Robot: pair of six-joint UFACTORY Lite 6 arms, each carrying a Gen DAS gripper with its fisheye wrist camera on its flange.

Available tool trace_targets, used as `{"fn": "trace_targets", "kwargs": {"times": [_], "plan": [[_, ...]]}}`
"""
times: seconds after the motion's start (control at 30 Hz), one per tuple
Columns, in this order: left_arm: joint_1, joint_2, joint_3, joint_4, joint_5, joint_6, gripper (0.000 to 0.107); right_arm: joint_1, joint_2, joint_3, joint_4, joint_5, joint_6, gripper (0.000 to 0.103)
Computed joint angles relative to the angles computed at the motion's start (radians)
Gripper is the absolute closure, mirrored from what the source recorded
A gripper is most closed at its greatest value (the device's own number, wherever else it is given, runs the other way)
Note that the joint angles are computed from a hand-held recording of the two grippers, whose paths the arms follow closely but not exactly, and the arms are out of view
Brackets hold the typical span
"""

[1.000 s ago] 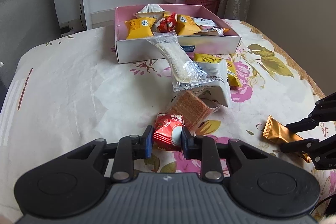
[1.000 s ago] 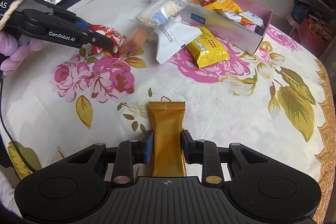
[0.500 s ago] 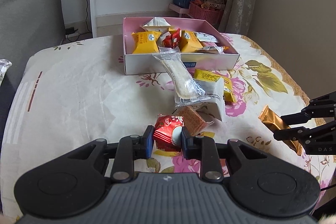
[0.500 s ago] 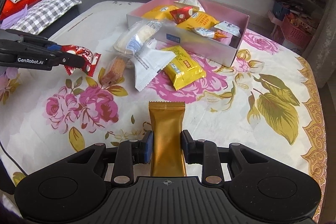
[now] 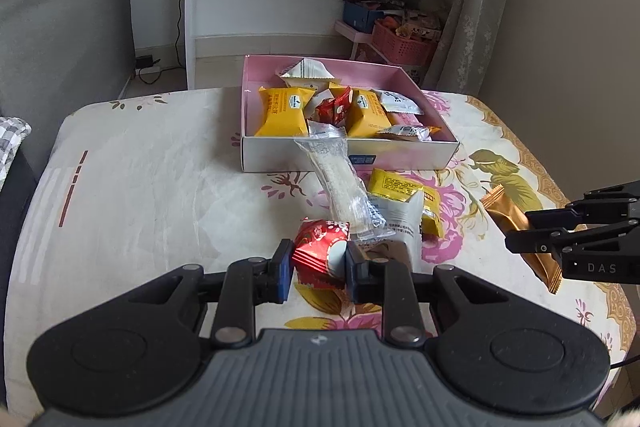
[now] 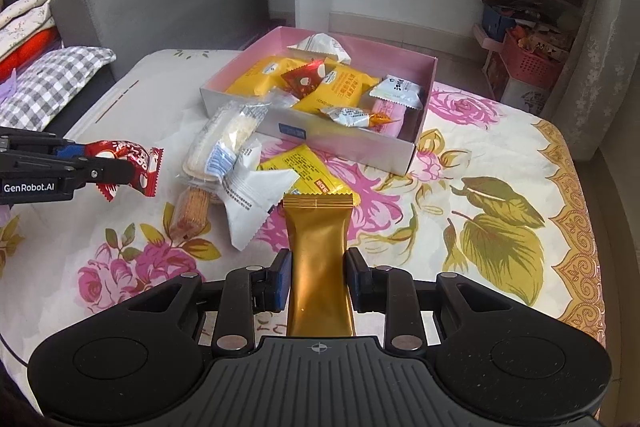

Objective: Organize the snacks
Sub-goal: 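Carry the gold bar and red candy into the pink box and open both tools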

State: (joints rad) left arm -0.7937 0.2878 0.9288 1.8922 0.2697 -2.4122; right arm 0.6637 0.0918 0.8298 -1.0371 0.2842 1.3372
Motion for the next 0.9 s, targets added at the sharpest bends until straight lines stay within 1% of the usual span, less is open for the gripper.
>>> {"fn": "trace_targets", "kwargs": {"times": [0.1,0.2,0.37,0.5,0.63,0.77,0.9], "plan": [[0.0,0.02,0.03,-0.056,-0.002,0.045,0.083,0.0,0.035,0.051,-0.005,0.023,0.007,0.076],[0.002,0.046,0.071,-0.106,0.004,0.09,0.083,-0.013,0.07,0.103,0.025,0.024,-0.014,0.076],[0.014,0.094,0.144,-0.204,0.012,0.173,0.083,-0.05,0.136,0.193,0.101,0.009,-0.069,0.076],[0.025,0.143,0.215,-0.31,0.016,0.286,0.083,-0.075,0.201,0.27,0.154,0.007,-0.111,0.076],[0.043,0.195,0.288,-0.415,0.025,0.406,0.083,-0.085,0.269,0.352,0.137,0.026,-0.106,0.076],[0.07,0.251,0.365,-0.49,0.025,0.486,0.083,-0.1,0.329,0.429,0.143,0.042,-0.128,0.076],[0.099,0.32,0.476,-0.623,0.022,0.628,0.083,-0.118,0.403,0.519,0.134,0.051,-0.144,0.076]]}}
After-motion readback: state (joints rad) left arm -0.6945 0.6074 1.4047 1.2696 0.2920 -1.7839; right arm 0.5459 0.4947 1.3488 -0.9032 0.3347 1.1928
